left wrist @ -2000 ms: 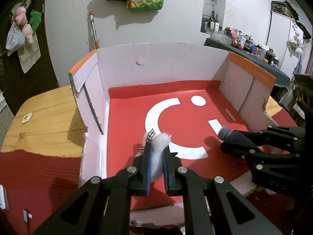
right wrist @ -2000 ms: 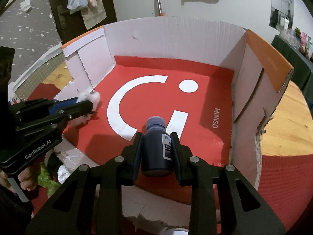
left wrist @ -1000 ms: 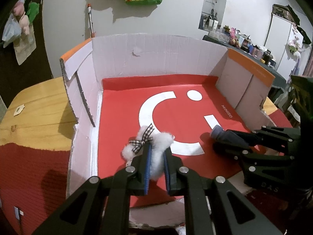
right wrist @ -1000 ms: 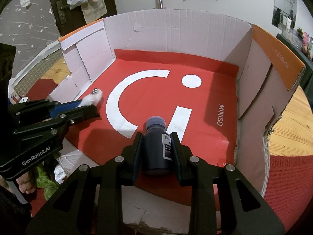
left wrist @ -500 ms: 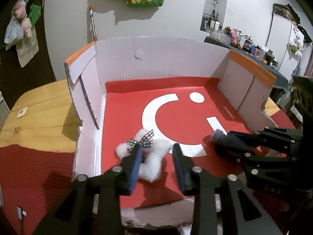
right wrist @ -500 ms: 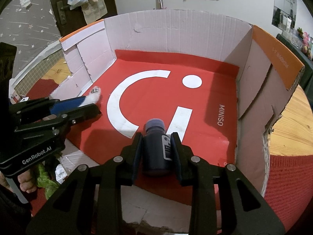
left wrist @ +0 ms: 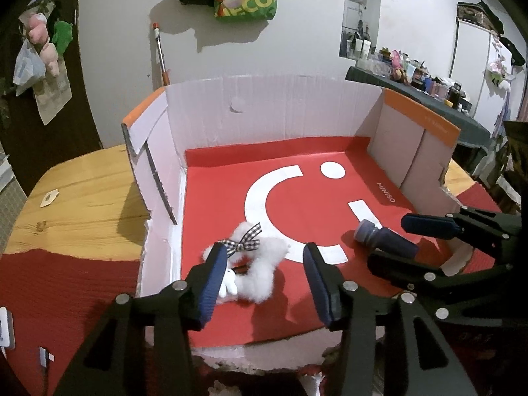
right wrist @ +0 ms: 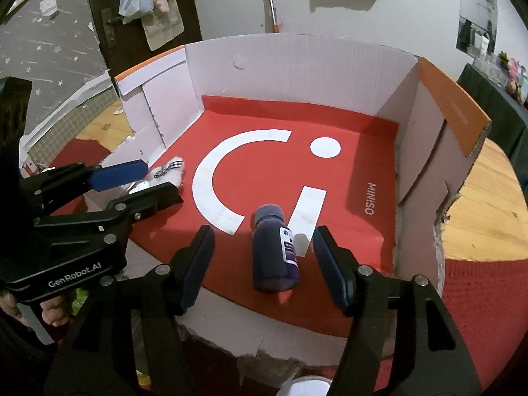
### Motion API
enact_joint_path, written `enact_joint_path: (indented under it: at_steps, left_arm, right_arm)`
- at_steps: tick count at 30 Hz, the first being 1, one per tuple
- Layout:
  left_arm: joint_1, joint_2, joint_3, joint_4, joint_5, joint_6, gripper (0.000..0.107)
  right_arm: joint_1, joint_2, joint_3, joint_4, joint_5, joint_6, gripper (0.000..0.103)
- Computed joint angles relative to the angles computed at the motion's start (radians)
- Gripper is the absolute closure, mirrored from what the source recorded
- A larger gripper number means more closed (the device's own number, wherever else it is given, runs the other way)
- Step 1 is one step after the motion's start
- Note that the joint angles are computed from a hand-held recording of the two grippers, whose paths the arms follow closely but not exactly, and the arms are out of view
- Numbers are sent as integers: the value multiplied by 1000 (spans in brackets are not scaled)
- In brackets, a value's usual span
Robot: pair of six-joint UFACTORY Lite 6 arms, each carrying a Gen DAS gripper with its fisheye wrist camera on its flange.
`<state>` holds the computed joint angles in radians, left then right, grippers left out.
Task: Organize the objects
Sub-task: 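Lower the bunny and bottle onto the red sheet and open both tools, then withdraw both tools from the box back toward the loose items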
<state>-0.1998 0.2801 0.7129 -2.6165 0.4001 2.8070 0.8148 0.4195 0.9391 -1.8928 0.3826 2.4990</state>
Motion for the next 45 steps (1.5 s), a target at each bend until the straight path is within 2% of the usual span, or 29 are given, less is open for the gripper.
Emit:
enact_joint_path:
  at_steps: [4, 8, 14, 21, 25, 28, 29, 33, 35, 45]
  left_arm:
    - [-3, -27, -25, -1, 1, 5, 54]
    - [-6, -65, -57, -28, 9, 26, 42]
    - [-1, -127, -102, -36, 12, 28, 42]
    - [7, -175, -143, -34, 20, 27, 32]
    - [-1, -218, -192, -117, 35, 110, 25]
    - [2, -241, -215, -145, 43, 134, 21]
    - [5, -249, -222, -140, 45, 128, 19]
    - [24, -275, -250, -111, 55, 104, 15]
    - [30, -287, -262, -107, 55, 101, 11]
    - [70, -372, -336, -40, 78, 50, 4]
  right_arm:
    - [15, -25, -24, -13, 15, 30, 38]
    - [38, -50, -46, -15, 30, 48, 34]
    - [63, -79, -73, 19, 54, 34, 30]
    - [90, -118, -114, 32, 79, 53, 22]
    - [104, -135, -136, 23, 92, 85, 20]
    - [120, -147, -148, 33, 106, 91, 13]
    - [130, -150, -147, 52, 113, 77, 10]
    - [159, -166, -160, 79, 140, 73, 8]
    - [168, -176, -172, 84, 154, 82, 2]
    - [250, -224, -236, 126, 283, 143, 0]
